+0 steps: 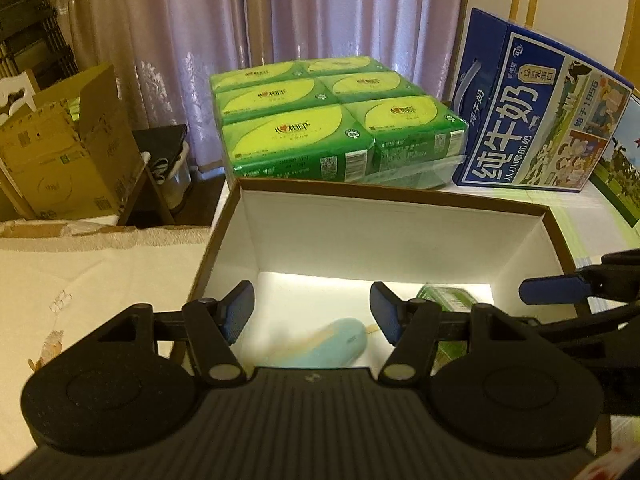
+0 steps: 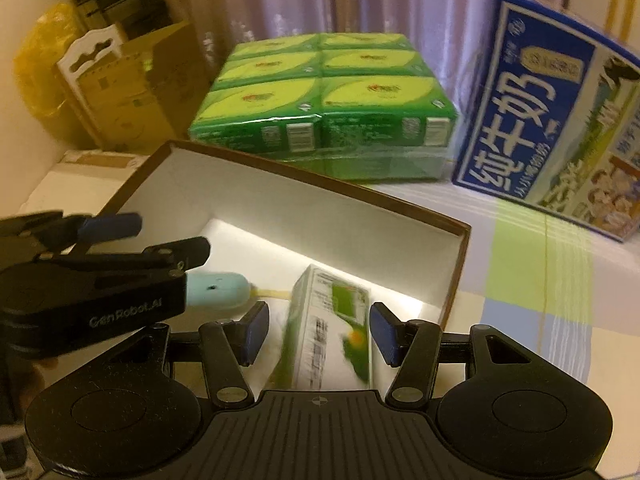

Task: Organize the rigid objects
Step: 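Open the left tool to drop the fan while the right tool releases the medicine box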

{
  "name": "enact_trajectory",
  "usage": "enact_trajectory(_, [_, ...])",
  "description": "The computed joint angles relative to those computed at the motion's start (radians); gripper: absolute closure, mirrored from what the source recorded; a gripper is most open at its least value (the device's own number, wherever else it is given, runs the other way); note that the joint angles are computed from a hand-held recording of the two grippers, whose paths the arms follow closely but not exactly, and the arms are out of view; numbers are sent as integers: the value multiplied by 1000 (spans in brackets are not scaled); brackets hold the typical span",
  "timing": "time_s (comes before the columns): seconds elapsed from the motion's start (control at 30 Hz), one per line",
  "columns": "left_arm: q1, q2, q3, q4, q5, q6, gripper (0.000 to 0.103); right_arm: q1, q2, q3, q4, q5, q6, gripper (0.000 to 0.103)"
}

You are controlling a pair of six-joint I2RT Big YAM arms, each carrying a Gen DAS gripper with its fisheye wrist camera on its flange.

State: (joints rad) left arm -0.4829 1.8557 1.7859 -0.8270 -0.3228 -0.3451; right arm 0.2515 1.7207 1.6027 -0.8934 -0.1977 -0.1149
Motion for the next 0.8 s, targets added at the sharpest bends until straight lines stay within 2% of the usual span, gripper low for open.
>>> enact_trajectory(0.03, [0,-3,-2,-1,3,2,38,0,-4,-4,0,-6,-7,45])
enact_trajectory(0.1, [0,-12,-7,-8,17,0,37,-2,-16,-19,5,-18,-1,42])
enact_trajectory(0.53, [-13,-68,-61,-60,27,-15,37,-10,-66,-72,-13,-51,-4,41])
enact_trajectory(0.8, [-27,-116,-94,-64,10,-29,37,-11,-109,-103,-13,-57,6,41])
